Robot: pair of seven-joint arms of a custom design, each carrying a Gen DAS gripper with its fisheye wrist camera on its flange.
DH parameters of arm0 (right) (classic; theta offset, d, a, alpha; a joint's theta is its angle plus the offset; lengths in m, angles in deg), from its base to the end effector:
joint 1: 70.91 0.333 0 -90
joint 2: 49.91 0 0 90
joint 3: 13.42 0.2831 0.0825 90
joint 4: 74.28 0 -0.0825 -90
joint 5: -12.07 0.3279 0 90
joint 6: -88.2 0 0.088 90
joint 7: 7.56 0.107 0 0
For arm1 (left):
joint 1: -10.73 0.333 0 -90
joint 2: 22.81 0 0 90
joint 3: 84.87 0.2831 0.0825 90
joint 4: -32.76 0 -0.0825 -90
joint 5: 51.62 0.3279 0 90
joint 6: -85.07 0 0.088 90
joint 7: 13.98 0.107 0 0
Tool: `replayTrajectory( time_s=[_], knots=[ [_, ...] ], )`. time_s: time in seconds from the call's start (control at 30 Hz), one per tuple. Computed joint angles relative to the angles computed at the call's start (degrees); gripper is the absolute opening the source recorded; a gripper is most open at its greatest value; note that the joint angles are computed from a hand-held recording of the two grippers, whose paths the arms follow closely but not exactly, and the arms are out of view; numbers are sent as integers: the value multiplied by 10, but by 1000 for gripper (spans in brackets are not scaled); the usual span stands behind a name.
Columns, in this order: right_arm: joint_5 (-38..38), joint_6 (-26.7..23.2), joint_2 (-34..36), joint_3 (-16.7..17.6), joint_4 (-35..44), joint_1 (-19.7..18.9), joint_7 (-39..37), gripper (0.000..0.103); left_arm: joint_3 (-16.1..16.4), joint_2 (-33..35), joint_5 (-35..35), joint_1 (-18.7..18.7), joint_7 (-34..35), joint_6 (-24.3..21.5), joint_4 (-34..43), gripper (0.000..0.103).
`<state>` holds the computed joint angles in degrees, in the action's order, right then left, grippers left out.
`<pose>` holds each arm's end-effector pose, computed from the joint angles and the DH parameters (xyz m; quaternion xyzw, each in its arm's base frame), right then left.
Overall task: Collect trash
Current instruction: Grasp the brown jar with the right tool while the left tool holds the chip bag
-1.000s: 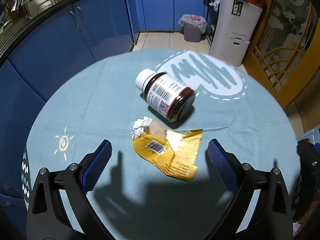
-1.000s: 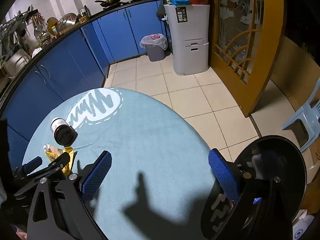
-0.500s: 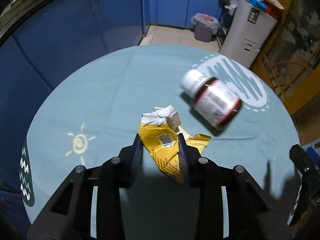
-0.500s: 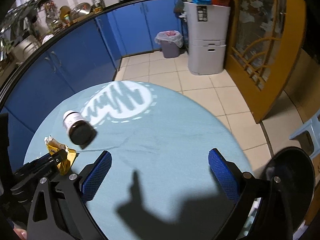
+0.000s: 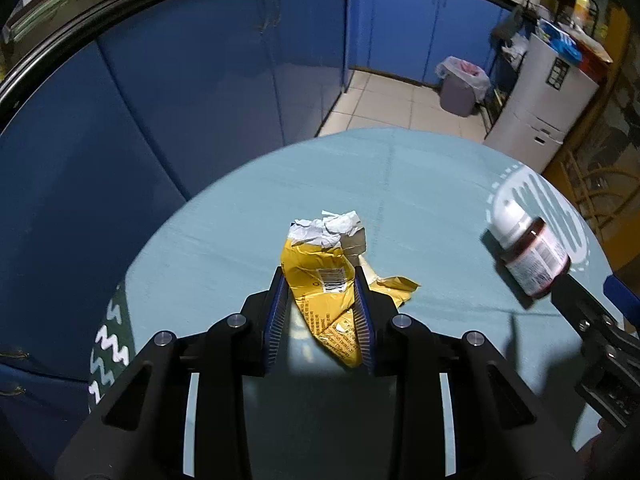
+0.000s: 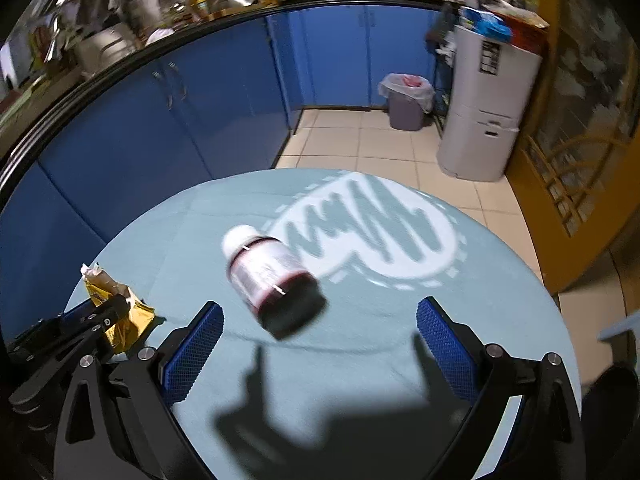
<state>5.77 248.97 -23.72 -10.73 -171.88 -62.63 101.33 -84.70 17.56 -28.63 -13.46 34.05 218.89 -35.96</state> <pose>0.6398 0.1247 0.4044 -0.6505 0.6896 -0.1802 0.2622 0.6492 -0.2831 0.4068 -0.7125 0.6474 -0.1697 0.2107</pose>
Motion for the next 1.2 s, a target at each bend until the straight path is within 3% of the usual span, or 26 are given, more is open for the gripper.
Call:
replayTrajectory(
  time_s=[0.4,0.47,0.53,0.57,0.8,1.2],
  knots=[
    [-5,-74,101,4,154,24,-30,92,7,21,-11,21,-12,-17,32,33],
    [-9,-79,111,0,169,30,-31,80,8,23,-11,22,-13,-20,34,33],
    [-15,-88,120,-2,183,35,-34,57,9,30,-13,22,-12,-25,45,33],
    [-9,-91,123,4,188,31,-41,57,8,38,-15,22,-10,-32,59,33],
    [-4,-39,75,3,107,28,-31,57,8,45,-17,15,-12,-39,73,33],
    [-36,61,-100,-28,-134,8,25,57,-5,16,5,-28,-1,-18,48,33]
  ],
)
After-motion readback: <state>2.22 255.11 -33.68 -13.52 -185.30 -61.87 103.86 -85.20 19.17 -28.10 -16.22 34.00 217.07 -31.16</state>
